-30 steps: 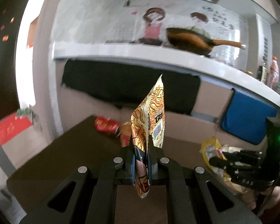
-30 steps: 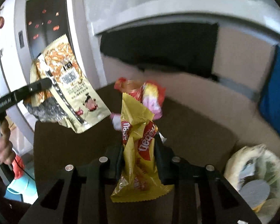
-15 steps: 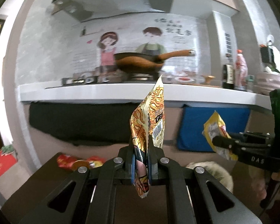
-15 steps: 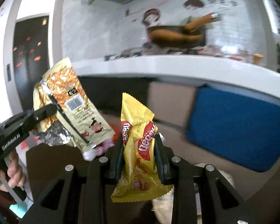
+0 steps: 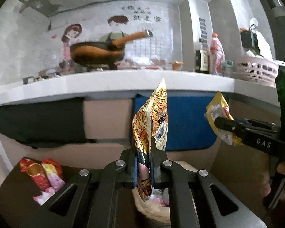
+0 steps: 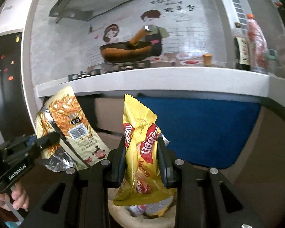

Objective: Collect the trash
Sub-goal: 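Carry the orange wrapper and yellow wafer pack to the wastebasket and release both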

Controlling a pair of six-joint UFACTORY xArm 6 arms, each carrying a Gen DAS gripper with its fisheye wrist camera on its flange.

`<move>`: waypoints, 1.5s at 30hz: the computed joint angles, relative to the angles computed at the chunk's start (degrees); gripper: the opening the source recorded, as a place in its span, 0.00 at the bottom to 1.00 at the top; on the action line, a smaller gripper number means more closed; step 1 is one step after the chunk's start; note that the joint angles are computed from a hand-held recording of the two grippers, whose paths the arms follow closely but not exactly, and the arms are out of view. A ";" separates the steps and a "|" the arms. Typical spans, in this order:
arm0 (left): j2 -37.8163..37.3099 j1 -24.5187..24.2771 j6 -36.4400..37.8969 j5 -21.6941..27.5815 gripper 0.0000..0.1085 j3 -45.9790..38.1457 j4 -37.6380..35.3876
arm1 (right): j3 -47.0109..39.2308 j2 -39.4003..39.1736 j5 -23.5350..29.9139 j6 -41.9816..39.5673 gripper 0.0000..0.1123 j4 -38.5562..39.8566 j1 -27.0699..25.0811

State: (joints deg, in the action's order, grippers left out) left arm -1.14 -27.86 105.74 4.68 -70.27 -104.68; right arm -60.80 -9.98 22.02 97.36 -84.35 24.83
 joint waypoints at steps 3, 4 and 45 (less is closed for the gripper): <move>2.51 -1.04 -4.73 0.01 0.09 -0.98 4.27 | 1.10 0.34 -2.17 2.55 0.24 -1.19 -2.38; 3.34 -1.30 -5.77 0.03 0.09 -1.23 5.32 | 0.82 0.87 -3.03 2.44 0.24 -0.88 -3.21; 32.81 2.37 -60.42 14.92 0.10 -17.72 64.44 | -7.81 26.32 -13.85 -7.06 0.25 15.05 -11.44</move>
